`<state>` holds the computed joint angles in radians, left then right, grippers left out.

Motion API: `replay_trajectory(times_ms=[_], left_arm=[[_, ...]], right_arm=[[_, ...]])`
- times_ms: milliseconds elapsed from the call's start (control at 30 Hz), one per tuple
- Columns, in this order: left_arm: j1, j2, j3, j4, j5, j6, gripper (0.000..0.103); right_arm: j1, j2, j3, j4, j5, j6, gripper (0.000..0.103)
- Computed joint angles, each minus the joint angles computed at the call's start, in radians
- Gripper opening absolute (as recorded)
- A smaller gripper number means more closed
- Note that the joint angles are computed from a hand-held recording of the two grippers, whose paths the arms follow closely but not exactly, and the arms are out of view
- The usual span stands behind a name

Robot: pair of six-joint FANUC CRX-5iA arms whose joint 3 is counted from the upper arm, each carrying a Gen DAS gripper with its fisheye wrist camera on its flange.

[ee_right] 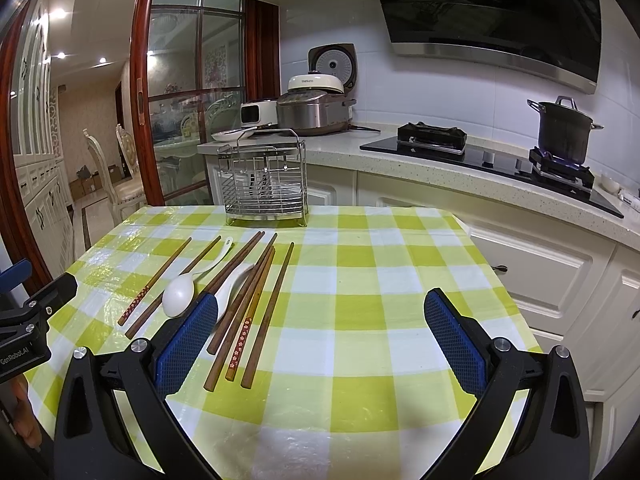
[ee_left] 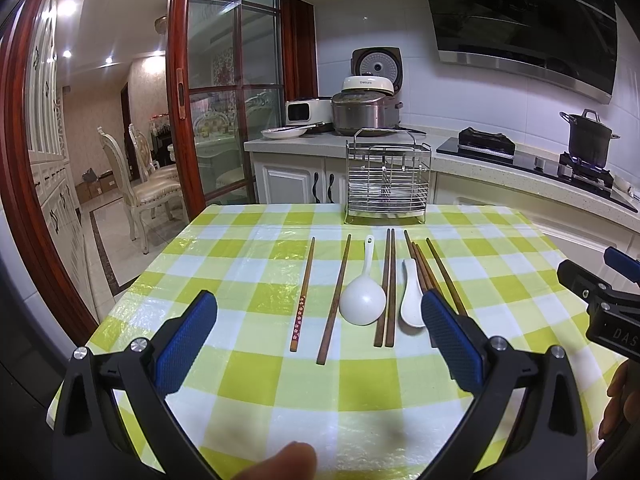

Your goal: Organize utensils

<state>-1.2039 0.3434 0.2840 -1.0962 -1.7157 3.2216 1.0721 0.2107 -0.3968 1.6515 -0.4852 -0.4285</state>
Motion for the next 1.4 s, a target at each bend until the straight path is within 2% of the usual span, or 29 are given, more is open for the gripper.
replay_trajectory(times_ms=[633, 833, 1000, 1067, 1167, 1233, 1300, 1400], left_arm=[[-0.003, 0.001, 0.001, 0.002, -0.002, -0.001, 0.099], [0.011, -0.022, -0.027, 0.025, 0.029, 0.014, 0.099], [0.056, -0.092, -0.112, 0.08, 0.127, 0.042, 0.099], [0.071, -0.111, -0.137, 0.087, 0.135, 0.06, 0.099], [0.107, -0.148, -0.176, 0.1, 0.165, 0.061, 0.099], [0.154, -0.171, -0.198, 0.133, 0.203, 0.02, 0.099], [0.204, -0.19, -0.217, 0.176, 0.253, -0.035, 0.099], [0.293, -0.215, -0.256, 0.241, 0.356, -0.117, 0.099]], right_arm=[[0.0, -0.001, -0.002, 0.001, 0.001, -0.002, 0.097], [0.007, 0.004, 0.007, -0.057, -0.001, 0.042, 0.097], [0.032, 0.05, 0.086, -0.318, -0.003, 0.255, 0.097], [0.034, 0.073, 0.127, -0.416, -0.005, 0.323, 0.097], [0.028, 0.113, 0.214, -0.663, 0.044, 0.513, 0.097], [0.036, 0.155, 0.297, -0.796, 0.006, 0.644, 0.097], [0.037, 0.193, 0.366, -0.879, -0.027, 0.737, 0.097], [0.026, 0.27, 0.531, -1.122, -0.082, 0.971, 0.097]])
